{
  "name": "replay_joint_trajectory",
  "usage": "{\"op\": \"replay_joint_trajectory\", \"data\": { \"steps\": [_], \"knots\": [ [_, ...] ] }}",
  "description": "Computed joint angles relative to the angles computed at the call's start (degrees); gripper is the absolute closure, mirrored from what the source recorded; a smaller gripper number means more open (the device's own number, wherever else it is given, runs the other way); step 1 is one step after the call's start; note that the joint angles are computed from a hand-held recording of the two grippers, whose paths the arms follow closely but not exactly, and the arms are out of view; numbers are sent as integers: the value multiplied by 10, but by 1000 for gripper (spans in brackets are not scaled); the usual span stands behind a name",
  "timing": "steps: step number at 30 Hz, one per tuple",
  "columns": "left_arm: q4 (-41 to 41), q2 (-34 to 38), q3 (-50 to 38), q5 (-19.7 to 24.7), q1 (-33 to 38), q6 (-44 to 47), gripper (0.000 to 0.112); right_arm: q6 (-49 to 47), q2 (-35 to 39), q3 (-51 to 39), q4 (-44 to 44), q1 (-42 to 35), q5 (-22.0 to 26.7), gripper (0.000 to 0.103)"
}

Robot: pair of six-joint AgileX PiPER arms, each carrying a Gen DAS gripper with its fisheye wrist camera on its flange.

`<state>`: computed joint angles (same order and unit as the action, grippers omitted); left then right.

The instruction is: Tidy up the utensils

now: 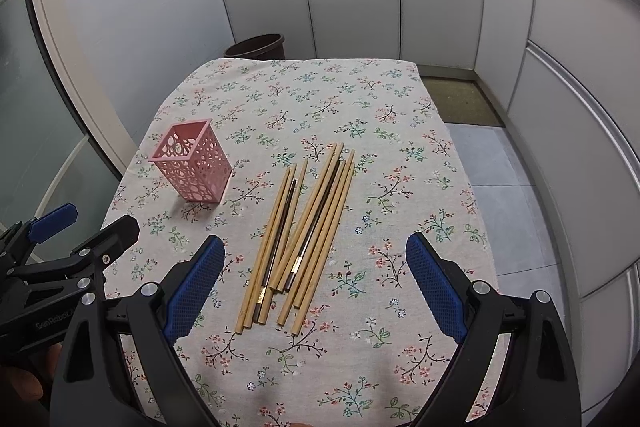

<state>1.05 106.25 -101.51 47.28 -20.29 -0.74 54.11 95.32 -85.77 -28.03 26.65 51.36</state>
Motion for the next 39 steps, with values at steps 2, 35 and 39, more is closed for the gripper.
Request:
{"op": "replay_joint_trajectory", "data": {
  "steps": [2,35,39],
  "knots": [
    [0,0,1,-1,-1,-1,17,1,-3,4,-1,0,-1,14],
    [-3,0,0,-1,0,-3,17,7,-12,16,-9,2,-4,14],
    [-4,1,-2,0,1,-2,17,8,-12,16,-10,3,-2,14]
  ]
}}
